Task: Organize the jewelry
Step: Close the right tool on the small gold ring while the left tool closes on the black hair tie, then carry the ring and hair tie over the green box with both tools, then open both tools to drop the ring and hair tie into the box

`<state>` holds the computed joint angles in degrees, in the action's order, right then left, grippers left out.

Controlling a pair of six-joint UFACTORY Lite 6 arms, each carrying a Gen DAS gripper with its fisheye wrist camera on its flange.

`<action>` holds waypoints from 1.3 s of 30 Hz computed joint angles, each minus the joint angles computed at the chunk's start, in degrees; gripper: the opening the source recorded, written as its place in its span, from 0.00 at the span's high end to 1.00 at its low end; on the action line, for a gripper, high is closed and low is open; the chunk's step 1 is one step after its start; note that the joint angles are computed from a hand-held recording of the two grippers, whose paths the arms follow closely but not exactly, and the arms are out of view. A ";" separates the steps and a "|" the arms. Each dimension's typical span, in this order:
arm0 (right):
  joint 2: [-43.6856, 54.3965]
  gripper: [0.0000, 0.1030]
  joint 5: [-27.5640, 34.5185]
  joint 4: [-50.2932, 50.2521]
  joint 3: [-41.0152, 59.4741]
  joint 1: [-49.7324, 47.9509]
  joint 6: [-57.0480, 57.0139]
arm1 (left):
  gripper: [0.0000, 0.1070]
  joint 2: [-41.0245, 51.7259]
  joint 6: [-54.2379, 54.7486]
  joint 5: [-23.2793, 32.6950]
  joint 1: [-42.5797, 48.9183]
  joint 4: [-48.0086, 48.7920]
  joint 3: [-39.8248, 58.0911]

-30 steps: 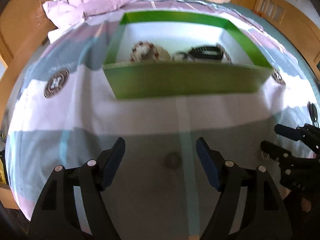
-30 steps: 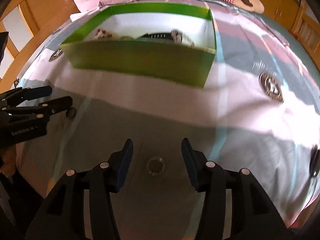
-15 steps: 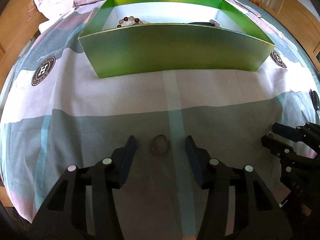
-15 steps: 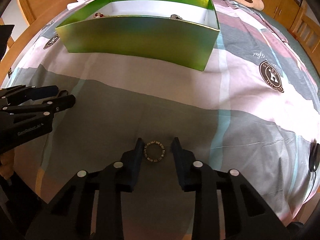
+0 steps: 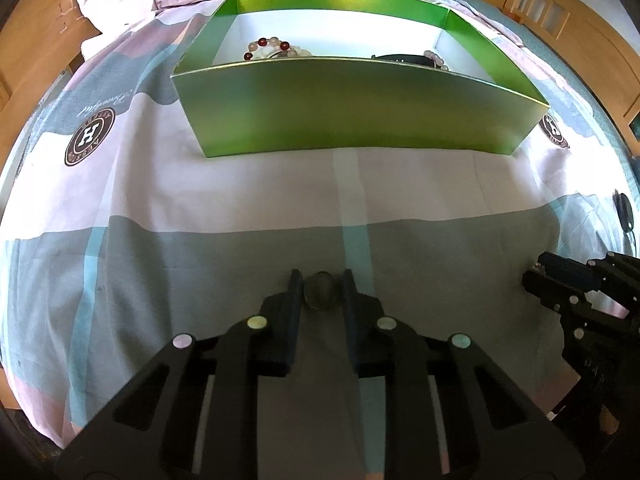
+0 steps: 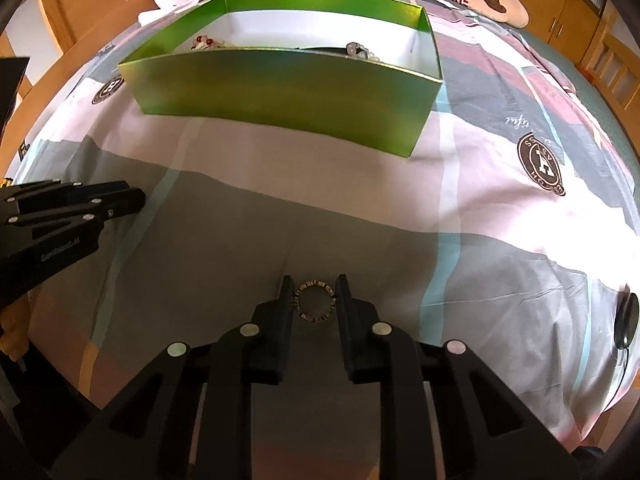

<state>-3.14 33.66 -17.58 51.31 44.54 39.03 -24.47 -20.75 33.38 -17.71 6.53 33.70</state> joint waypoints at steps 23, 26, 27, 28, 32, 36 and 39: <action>3.95 0.79 3.74 0.96 18.25 -5.24 -7.25 | 0.82 -3.59 3.57 7.05 2.81 1.68 11.43; 8.84 0.79 5.17 1.33 28.64 -7.81 -10.16 | 0.82 4.50 0.72 6.16 1.29 5.76 21.25; 11.16 0.79 5.66 0.97 32.17 -8.40 -10.44 | 0.82 6.50 0.46 5.90 1.13 6.26 23.46; 13.66 0.79 5.92 1.23 35.47 -9.19 -10.80 | 0.82 9.71 0.79 5.50 1.29 6.43 26.82; 22.45 0.79 5.99 5.83 43.80 -11.58 -13.47 | 0.81 20.13 1.54 4.19 1.70 7.29 36.52; 28.26 0.79 6.23 3.82 46.50 -12.16 -10.98 | 0.81 28.18 2.51 2.68 2.62 7.94 41.99; 31.61 0.79 6.13 3.71 47.68 -12.56 -10.41 | 0.81 32.50 3.39 1.43 3.01 8.66 43.15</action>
<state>28.47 39.80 -13.87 99.00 31.98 28.62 8.03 -17.35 34.81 -14.70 15.18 76.85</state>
